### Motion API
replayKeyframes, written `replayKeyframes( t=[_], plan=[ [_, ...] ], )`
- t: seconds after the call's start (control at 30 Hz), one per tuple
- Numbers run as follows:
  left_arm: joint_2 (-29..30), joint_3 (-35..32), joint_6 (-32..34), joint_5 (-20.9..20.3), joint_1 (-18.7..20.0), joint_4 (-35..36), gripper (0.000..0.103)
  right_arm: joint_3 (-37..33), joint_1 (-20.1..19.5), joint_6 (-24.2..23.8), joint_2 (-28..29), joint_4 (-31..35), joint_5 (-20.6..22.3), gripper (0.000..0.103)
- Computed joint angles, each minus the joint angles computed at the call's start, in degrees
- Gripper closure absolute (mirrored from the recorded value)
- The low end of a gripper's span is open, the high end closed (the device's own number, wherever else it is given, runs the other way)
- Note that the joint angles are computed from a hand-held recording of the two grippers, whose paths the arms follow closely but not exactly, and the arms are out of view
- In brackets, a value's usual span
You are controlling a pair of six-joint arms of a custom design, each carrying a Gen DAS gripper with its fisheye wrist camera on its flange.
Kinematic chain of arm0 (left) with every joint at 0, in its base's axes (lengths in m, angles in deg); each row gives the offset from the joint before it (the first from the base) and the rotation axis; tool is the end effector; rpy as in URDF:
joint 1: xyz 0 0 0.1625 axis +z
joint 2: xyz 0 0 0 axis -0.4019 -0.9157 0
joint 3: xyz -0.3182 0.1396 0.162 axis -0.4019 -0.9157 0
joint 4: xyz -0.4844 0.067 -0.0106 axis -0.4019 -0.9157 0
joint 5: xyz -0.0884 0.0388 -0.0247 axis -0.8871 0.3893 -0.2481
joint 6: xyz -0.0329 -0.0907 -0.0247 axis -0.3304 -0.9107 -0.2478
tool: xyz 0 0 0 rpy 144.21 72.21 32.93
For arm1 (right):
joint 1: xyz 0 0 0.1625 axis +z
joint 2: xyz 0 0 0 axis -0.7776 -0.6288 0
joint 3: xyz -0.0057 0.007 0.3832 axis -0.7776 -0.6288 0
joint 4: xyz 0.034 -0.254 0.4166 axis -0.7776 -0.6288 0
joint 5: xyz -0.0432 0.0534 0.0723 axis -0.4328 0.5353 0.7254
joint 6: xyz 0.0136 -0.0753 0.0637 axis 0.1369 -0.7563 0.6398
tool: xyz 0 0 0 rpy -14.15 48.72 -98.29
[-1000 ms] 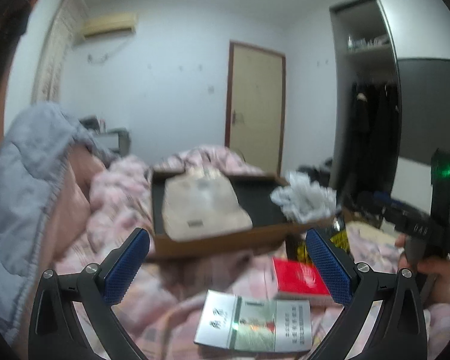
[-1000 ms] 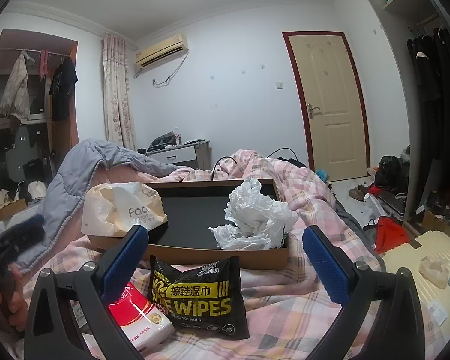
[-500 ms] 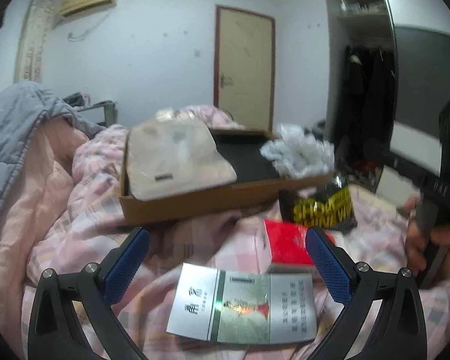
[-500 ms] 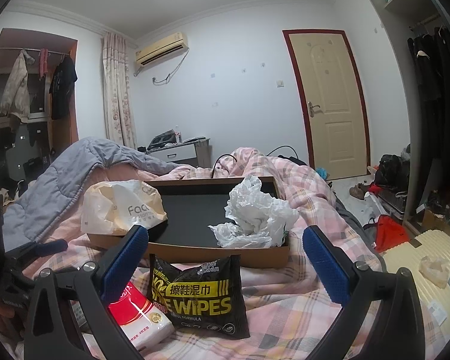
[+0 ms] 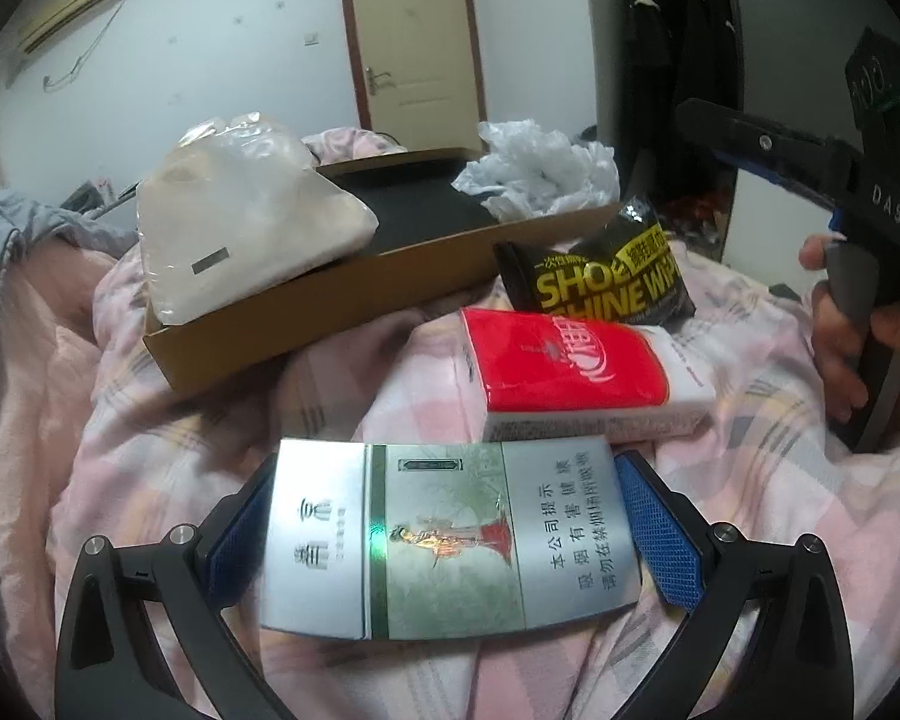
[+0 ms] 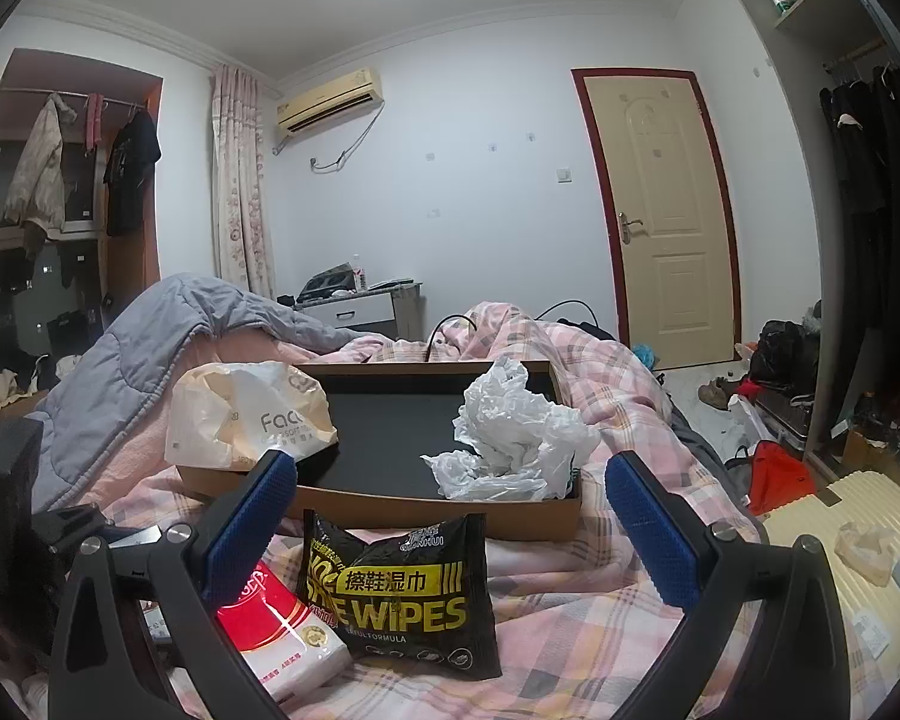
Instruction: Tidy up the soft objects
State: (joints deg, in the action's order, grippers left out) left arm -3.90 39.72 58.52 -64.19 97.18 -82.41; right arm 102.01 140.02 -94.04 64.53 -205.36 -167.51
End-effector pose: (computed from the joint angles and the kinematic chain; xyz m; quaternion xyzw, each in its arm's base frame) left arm -0.0948 -0.8557 0.0343 0.5325 0.7948 -0.2316 0.1765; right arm 0.1038 -0.7678 0.0563 0.1652 -0.7162 0.6232 0.2672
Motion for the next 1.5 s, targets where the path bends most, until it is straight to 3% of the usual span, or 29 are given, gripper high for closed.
replayKeyframes(
  t=[0.73, 1.3, 1.5],
  plan=[
    [0.7, -1.1, -0.1, 1.5, 0.0, 2.9, 0.000, 0.4, 0.0, 0.0, -0.3, 0.0, -0.1, 0.000],
    [-0.5, 1.9, 2.5, 2.1, -0.5, -3.2, 0.001, 0.6, 0.0, 0.0, -0.4, 0.1, -0.1, 0.000],
    [1.0, 2.1, 4.3, 5.0, -1.1, -5.7, 0.000, 0.5, 0.0, 0.0, -0.4, 0.2, -0.1, 0.000]
  ],
)
